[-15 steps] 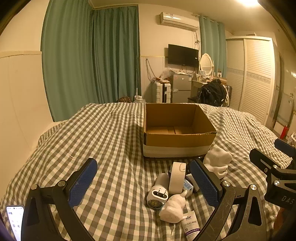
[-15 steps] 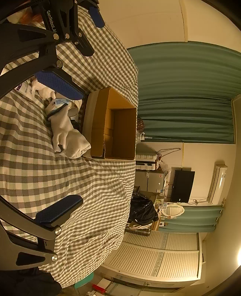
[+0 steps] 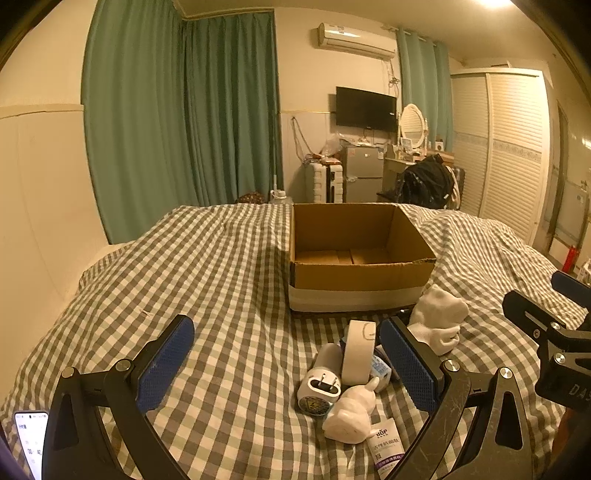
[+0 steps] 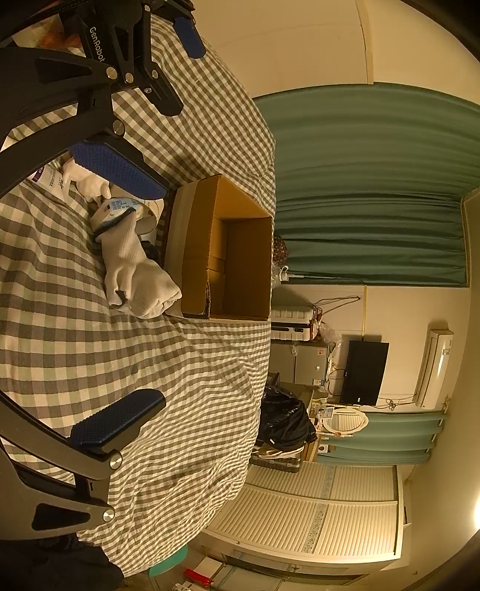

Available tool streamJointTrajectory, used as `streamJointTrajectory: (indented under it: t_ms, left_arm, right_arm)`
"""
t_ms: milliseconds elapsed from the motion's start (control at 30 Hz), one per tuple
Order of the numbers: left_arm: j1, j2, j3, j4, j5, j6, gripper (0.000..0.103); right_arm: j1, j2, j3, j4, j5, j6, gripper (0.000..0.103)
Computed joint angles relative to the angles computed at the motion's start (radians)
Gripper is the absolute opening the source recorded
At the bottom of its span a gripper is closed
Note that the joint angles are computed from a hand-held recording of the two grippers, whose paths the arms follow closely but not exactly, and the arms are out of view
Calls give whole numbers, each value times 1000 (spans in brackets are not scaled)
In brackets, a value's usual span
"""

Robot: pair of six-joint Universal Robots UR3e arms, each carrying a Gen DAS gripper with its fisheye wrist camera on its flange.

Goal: Organize objects

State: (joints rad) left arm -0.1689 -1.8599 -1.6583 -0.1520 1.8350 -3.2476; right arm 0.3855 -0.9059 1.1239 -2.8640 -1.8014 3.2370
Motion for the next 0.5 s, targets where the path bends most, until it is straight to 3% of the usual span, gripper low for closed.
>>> streamJointTrajectory:
  t_ms: [500]
  left_arm:
    - [4, 13, -10, 20, -12, 7, 103]
  right_arm:
    - [1, 12, -10, 1, 0, 1, 103]
